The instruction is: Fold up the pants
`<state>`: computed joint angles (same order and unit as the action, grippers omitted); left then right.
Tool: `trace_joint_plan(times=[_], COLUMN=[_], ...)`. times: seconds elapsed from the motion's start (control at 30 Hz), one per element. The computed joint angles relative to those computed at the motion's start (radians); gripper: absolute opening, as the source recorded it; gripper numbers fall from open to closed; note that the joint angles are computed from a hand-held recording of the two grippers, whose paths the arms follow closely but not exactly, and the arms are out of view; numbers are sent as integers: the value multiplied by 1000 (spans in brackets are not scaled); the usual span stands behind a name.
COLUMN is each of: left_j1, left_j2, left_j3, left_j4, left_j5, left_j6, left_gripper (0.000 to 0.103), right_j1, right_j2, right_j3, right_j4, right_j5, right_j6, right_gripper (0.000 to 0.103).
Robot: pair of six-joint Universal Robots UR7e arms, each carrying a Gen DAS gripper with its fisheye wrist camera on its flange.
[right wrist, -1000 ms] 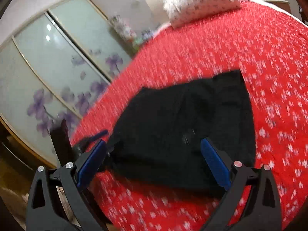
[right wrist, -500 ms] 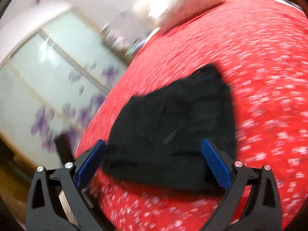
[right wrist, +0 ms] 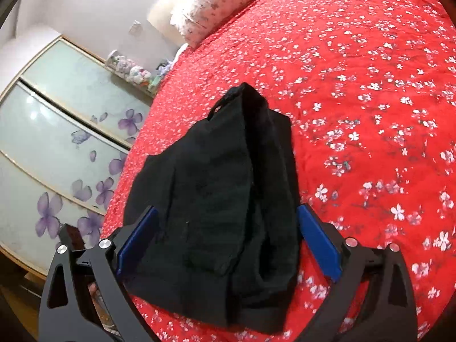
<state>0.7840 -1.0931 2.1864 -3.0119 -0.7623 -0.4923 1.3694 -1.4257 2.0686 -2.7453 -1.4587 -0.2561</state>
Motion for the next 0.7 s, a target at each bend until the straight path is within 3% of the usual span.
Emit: trace_joint_plan(times=[0.17,0.3,0.53,0.7], left_j1=[12,13,18,16], left_j2=[-1,2,1,2], left_j3=[-1,-2,-2,-3], left_j4=[-4,-4,-8,-8], left_j5=[-21,-20,-23,-24], left_j6=[-4,-4,-10,-4], left_gripper=[101,101,101,101], right_j1=[23,41,46,55], right_j2=[29,41,-12,34], right_j3=[-36,-55,-40,-76], right_j4=[56,103,121,139], right_j5=[-93,-98,58,-62], right_j6=[-17,-46,-62,-3], right_gripper=[102,102,102,100])
